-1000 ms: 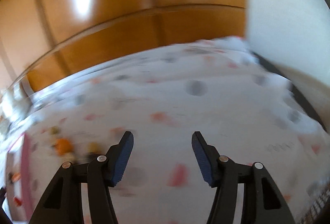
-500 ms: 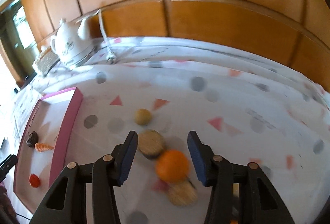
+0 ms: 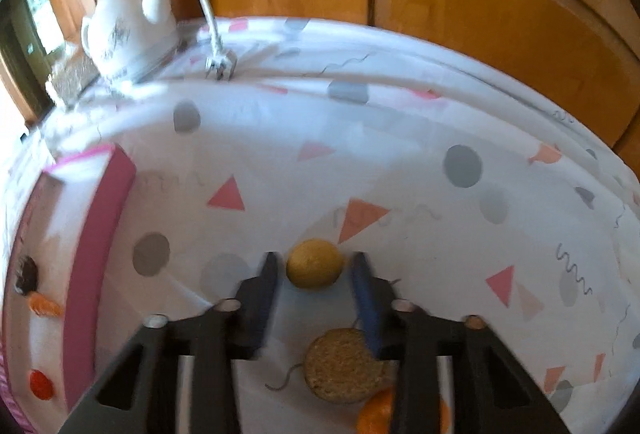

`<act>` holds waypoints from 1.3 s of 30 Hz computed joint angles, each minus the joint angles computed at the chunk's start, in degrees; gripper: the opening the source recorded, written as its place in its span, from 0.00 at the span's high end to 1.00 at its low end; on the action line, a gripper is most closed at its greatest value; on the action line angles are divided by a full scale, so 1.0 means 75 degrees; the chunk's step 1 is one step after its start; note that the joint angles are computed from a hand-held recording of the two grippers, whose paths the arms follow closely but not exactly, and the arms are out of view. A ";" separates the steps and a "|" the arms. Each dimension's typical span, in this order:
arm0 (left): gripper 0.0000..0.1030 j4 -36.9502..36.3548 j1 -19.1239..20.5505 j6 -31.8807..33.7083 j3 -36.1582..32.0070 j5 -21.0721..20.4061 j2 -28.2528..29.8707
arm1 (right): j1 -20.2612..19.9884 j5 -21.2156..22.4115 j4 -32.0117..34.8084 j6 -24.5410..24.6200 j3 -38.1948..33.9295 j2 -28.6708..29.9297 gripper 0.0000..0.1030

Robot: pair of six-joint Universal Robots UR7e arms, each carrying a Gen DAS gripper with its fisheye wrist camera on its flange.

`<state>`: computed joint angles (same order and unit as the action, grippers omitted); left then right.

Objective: Organize fruits
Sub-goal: 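Grasp the small yellow fruit with the right gripper, then carry the yellow fruit into the tray and open the right gripper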

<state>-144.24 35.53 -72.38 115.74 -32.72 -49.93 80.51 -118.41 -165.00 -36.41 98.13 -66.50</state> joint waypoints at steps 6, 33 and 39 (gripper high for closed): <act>0.23 0.0015 0.0004 -0.0028 0.0002 -0.0142 0.0013 | 0.0115 0.0005 -0.0580 -0.0279 0.0202 -0.0080 0.74; 0.19 -0.0779 -0.0372 0.0736 0.0076 -0.0141 0.0065 | 0.0878 0.2080 0.0277 -0.0877 0.3419 -0.2219 0.74; 0.19 -0.0891 -0.0419 0.0846 0.0100 -0.0140 0.0054 | 0.0949 0.1949 0.0405 -0.0948 0.3594 -0.2232 0.73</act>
<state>-150.92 32.39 -66.03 116.49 -33.77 -49.52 87.63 -103.79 -161.97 -43.52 125.08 -83.24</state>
